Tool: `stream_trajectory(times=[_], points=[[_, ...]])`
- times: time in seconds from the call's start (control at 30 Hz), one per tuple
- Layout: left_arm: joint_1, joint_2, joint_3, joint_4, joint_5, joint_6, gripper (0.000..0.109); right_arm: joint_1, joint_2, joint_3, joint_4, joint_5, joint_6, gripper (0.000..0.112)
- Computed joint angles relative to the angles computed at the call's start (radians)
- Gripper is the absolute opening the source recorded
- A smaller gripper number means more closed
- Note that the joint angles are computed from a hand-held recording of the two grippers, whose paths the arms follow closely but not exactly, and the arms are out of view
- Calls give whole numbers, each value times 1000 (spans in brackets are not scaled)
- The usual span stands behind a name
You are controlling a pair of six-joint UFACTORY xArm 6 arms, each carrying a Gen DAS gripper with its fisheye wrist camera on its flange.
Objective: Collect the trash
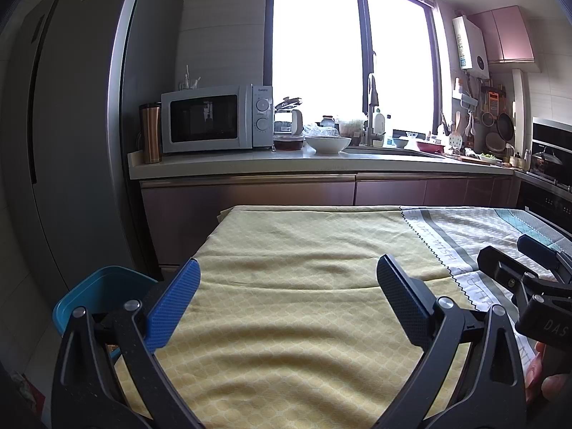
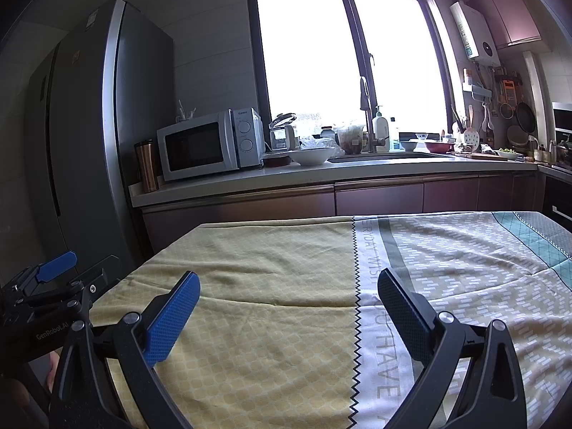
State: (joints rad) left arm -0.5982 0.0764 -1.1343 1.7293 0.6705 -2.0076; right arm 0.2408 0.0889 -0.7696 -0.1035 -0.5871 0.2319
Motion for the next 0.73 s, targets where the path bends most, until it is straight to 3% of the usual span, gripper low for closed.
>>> stream_trajectory(times=[0.47,0.6,0.73], points=[[-2,21,-15,8,-13,13,97,-1,0,5,0,-3,5,96],[43,55,-54,-102,-105,106,97,-15,4,0,-23,11,25,96],[103,125,-126,-322,-205,320,97,-67,12,-33,-126,74,105,96]])
